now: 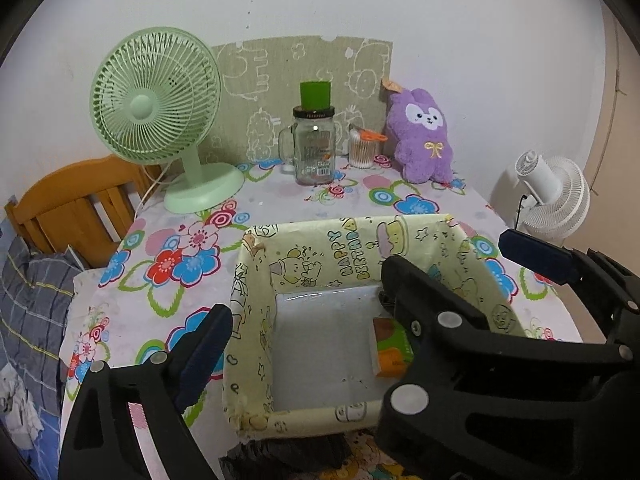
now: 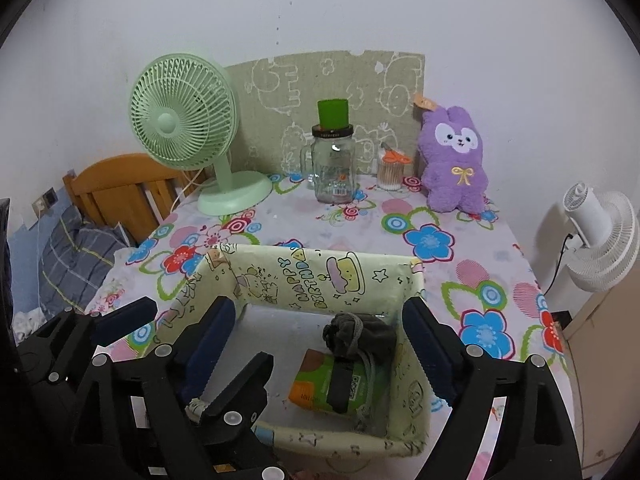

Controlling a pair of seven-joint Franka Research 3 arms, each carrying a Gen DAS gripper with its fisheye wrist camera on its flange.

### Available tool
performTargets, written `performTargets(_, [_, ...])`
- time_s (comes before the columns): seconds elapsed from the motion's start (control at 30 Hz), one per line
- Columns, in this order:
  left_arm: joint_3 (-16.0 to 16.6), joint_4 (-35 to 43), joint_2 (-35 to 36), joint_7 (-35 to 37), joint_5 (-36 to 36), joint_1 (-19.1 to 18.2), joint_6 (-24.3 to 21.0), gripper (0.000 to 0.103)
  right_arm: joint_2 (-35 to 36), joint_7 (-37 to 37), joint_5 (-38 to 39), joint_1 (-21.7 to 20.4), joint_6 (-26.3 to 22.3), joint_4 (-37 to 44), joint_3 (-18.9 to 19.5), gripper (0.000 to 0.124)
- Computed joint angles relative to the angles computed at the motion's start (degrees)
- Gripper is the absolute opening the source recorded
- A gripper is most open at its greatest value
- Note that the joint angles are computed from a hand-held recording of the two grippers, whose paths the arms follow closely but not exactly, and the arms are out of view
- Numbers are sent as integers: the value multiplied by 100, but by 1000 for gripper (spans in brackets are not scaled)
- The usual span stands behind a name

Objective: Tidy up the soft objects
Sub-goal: 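Lower the green pack into the box while right tool drops the grey cloth in, then open both tools and withdraw them from the box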

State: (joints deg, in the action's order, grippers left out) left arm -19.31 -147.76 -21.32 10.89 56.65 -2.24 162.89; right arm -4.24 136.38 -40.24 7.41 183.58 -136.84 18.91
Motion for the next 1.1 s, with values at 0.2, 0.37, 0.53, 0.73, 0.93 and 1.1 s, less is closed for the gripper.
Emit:
performTargets(0.2, [-141, -121, -377, -112, -33, -92, -123, 100, -454, -182, 368, -318, 118, -346, 320, 97])
performTargets(0.37, [-235, -208, -608, -124, -174, -178, -264, 100, -777, -586, 886, -60, 149, -626, 143, 97])
performTargets(0.53, [-301, -332, -878, -85, -342, -284, -352, 101, -1100, -952, 1330, 249, 201, -924, -82, 98])
performTargets(0.73, [-416, -466, -1188, -63, -508, -389, -418, 101, -1501, -1326, 1805, 524, 246, -1260, -268, 98])
performTargets(0.93, [-546, -608, -1492, -97, -677, -497, -500, 103, -1934, -1592, 2244, 518, 271, -1587, -164, 98])
performTargets(1.1, [-621, -747, -1702, -91, -807, -590, -503, 103, -2300, -1818, 2617, 582, 218, -1867, -106, 98])
